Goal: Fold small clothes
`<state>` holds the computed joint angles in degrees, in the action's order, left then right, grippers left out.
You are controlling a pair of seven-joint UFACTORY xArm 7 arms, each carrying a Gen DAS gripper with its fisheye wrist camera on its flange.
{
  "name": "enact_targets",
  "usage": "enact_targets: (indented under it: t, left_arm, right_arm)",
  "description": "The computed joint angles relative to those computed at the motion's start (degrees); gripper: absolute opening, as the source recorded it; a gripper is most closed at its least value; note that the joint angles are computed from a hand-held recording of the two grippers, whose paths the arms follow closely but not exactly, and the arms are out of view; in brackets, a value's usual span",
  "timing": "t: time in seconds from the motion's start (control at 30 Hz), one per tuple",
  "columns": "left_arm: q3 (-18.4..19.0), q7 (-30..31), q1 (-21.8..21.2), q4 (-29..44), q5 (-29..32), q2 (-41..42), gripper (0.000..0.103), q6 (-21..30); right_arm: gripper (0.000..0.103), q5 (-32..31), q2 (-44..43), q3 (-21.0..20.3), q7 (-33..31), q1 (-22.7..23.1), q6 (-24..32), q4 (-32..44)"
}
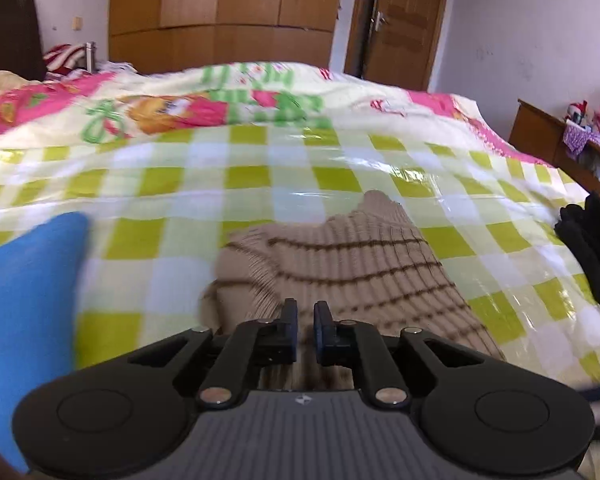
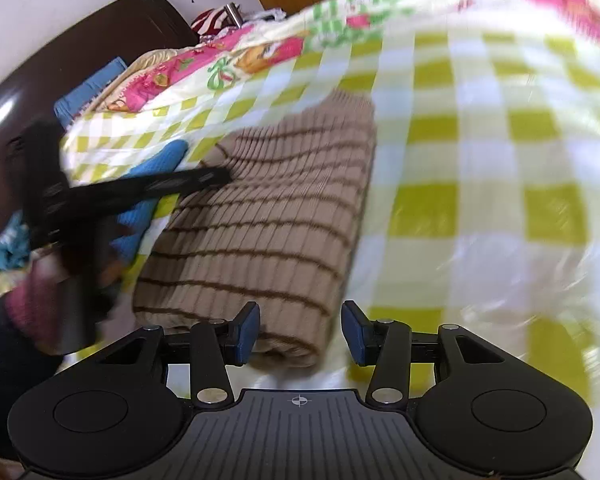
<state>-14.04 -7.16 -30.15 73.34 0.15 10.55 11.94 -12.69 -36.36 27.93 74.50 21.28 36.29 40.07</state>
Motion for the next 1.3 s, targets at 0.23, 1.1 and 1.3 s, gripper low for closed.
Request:
enact_targets:
  t: [0.23, 1.1, 1.3]
  left_arm:
    - [-1.8, 1.3, 1.7, -14.4, -2.1, -11.9, 0.039, -1.0]
    - [-2.3, 5.3, 2.8, -9.4, -14.9, -5.4, 0.071, -0.2]
    - [-2.5, 8.1, 2.7, -7.2, -15.0, -2.6, 0.084, 0.3]
  right_arm:
    - [0.045, -4.6, 3.1, 2.1, 1.4, -3.7, 0.8, 2.9]
    - [0.058, -8.9, 11.9, -5.4, 7.5, -6.7, -17.6, -1.7]
    - [0.059, -7.0, 10.5, -3.7, 7.4, -9.7, -24.6, -5.4]
